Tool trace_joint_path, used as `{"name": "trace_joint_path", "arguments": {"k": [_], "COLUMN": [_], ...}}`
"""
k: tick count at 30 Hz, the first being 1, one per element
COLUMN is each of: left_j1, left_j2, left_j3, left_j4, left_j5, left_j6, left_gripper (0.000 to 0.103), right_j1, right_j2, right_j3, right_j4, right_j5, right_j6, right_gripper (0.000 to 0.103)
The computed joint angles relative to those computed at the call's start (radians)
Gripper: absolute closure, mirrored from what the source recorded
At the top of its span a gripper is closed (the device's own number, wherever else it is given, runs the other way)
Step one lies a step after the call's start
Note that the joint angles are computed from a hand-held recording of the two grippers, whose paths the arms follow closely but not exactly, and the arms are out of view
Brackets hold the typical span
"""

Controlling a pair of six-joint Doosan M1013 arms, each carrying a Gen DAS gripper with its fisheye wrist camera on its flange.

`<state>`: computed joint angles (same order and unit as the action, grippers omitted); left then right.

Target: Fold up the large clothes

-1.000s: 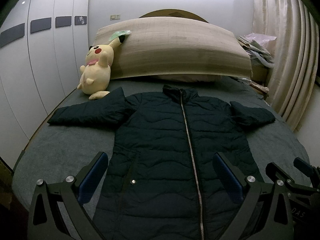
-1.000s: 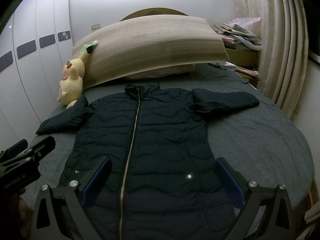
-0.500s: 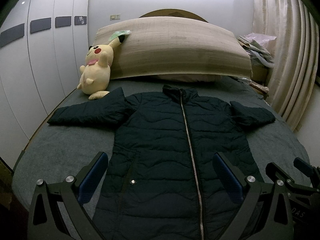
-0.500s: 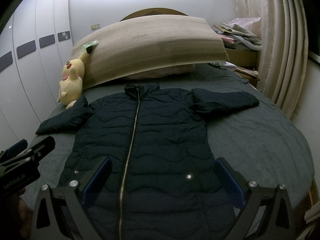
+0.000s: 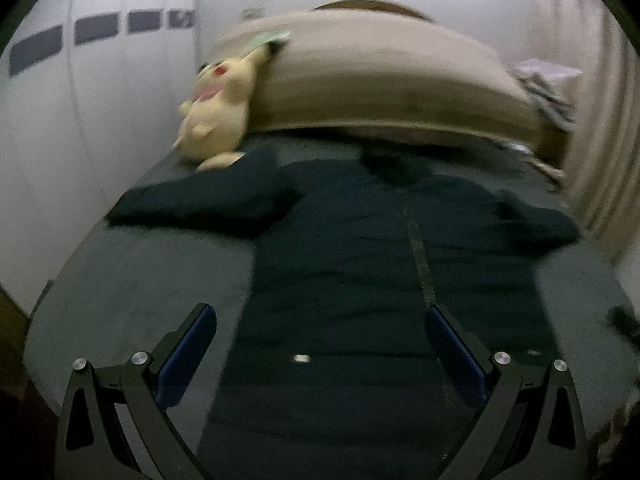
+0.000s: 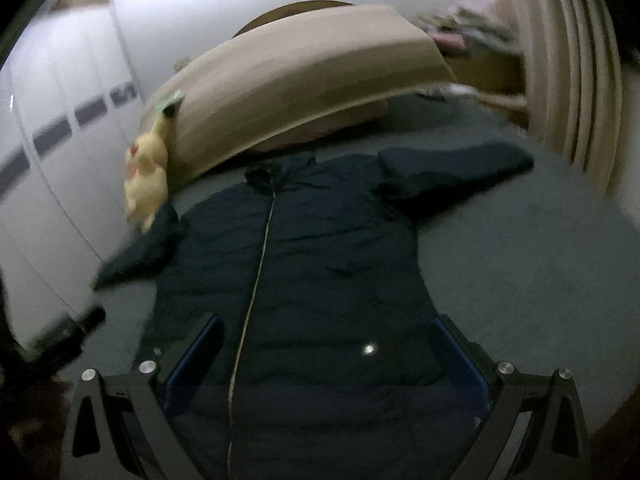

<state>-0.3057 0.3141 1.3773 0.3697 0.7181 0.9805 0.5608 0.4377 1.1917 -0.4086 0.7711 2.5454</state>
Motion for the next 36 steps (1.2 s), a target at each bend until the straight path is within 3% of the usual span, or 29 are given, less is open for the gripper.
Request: {"name": "trace_joint_path", "arguments": {"k": [5, 7, 12, 16, 19, 22, 28, 30, 32, 36], "left_j1": [0.052, 0.074, 0.12, 0.137, 0.14, 0.142, 0.147, 0.148, 0.154, 0.175], "left_j2": [0.068, 0.092, 0.143, 0.172, 0.195, 0.209, 0.206, 0.206, 0.212, 0.211], "left_j3": [-0.037, -0.049, -0.08, -0.1, -0.118, -0.127, -0.11, -0.108, -0.11, -0.103], "left_j4": [0.094, 0.12, 0.185, 0.202, 0.223, 0.237, 0.229, 0.223, 0.208, 0.134], "left_j5": [0.083, 0.098, 0.148, 0.172, 0.179, 0.191, 0.176, 0.175, 0.182, 0.167], "left_j6": [-0.122, -0.173, -0.308, -0.33, -0.332, -0.34, -0.333, -0.323, -0.317, -0.322], "left_gripper": [0.0, 0.0, 0.0, 0.0, 0.0, 0.0, 0.0, 0.0, 0.0, 0.0], "right_j1": [-0.161, -0.24, -0.364, -0.434, -0.456, -0.473, -0.489, -0.489, -0.478, -0.426], "right_j2": [-0.07, -0.083, -0.047, 0.045, 0.121, 0.198, 0.308, 0.339, 0.344, 0.34], "right_j3": [0.156, 0.209, 0.218, 0.12, 0.031, -0.069, -0.238, -0.31, -0.35, -0.456], "right_j4": [0.231, 0.386, 0.54, 0.635, 0.667, 0.618, 0.511, 0.455, 0.4, 0.242], "right_j5": [-0.22, -0.321, -0.419, -0.408, -0.393, -0.332, -0.202, -0.101, -0.056, 0.005], "right_j6": [0.045, 0.031, 0.049, -0.004, -0.029, 0.026, 0.105, 0.123, 0.099, -0.003], "right_gripper": [0.0, 0.0, 0.005, 0.01, 0.012, 0.015, 0.045, 0.083, 0.091, 0.093]}}
